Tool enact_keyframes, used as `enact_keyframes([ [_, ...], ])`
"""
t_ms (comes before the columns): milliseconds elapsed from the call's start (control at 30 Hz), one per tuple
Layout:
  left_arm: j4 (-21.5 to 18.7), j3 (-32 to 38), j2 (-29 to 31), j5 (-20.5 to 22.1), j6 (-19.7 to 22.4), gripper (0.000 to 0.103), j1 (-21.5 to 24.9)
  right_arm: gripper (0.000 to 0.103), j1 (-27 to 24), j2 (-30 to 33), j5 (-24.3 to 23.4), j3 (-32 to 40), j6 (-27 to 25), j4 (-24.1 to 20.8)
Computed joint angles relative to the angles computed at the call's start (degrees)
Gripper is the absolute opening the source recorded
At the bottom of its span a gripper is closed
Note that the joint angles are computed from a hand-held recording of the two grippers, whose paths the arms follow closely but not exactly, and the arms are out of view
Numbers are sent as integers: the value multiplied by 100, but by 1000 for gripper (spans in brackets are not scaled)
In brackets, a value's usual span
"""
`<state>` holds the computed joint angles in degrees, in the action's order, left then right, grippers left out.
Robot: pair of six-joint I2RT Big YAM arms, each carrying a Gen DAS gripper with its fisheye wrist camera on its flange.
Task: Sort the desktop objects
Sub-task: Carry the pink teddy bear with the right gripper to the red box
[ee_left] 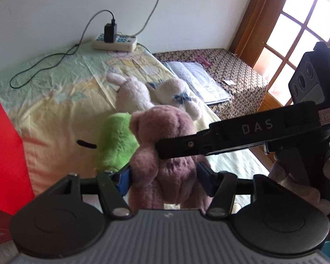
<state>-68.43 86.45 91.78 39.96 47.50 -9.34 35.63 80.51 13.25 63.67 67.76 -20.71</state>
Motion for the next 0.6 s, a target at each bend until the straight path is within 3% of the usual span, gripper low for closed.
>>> enact_keyframes([
  [300,158,1028,280,564,-171,60,750,46,21,990,12,1726,-1226,-36],
  [600,31,2759,1344,705,-242,60,1527,46,49,2694,-281,4210,-2202,-455],
])
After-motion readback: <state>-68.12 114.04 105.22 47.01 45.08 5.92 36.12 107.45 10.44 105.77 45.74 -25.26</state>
